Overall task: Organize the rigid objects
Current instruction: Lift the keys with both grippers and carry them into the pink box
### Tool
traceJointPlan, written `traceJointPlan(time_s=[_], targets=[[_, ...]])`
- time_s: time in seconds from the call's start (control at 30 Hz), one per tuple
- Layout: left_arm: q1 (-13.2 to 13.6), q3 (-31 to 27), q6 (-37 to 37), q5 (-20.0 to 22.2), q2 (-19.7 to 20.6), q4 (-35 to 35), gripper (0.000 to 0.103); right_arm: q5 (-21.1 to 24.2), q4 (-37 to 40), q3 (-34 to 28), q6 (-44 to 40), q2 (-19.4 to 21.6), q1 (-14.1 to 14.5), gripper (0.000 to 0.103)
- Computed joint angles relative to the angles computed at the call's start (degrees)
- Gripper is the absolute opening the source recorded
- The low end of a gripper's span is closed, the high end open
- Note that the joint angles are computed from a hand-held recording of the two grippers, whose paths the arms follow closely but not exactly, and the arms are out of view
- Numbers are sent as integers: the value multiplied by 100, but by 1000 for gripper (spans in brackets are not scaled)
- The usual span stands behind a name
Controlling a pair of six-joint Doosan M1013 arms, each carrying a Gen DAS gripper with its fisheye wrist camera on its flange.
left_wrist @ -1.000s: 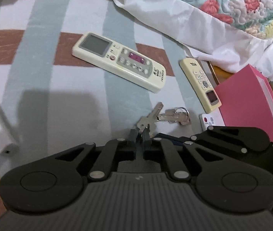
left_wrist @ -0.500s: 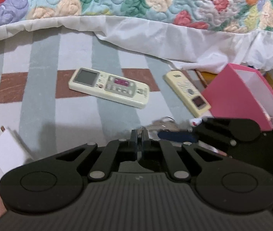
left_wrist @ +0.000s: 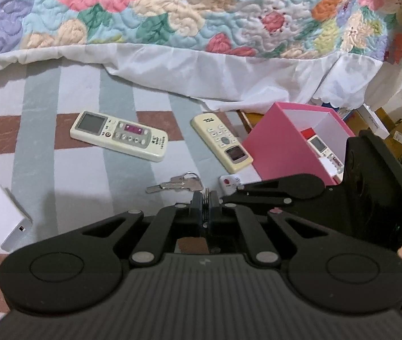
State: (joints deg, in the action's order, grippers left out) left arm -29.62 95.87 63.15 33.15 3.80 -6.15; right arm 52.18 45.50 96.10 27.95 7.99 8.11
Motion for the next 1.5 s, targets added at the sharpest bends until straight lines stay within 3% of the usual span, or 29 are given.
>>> traceJointPlan(time_s=[0.17, 0.43, 0.53, 0.57, 0.87, 1.0, 1.27, 1.5], targets=[[-138, -149, -170, 122, -3, 318, 2, 96, -385, -48, 656, -138, -6, 6], [-325, -611, 152, 199, 35, 299, 2, 127, -676, -197, 1036, -435, -194, 5], [-514, -1103, -312, 794, 221, 943, 2, 174, -697, -265, 1010, -545, -312, 5], [-572, -1180, -314, 799, 243, 1088, 2, 196, -629, -276, 880, -587, -371, 5], [-701, -2155, 610, 1078, 749, 513, 3, 241, -880, -583, 1007, -657, -829, 4], [-773, -2616, 889, 1186, 1109, 296, 3, 19, -1196, -644, 1207, -615, -992, 4], [-813, -3417, 1164, 1492, 1883, -298, 2, 109, -1579, -871, 1887, -269, -1350, 5], [-704, -3738, 1136, 1701, 2381, -920, 2, 333, -1885, -1058, 2195, 142, -1468, 5]])
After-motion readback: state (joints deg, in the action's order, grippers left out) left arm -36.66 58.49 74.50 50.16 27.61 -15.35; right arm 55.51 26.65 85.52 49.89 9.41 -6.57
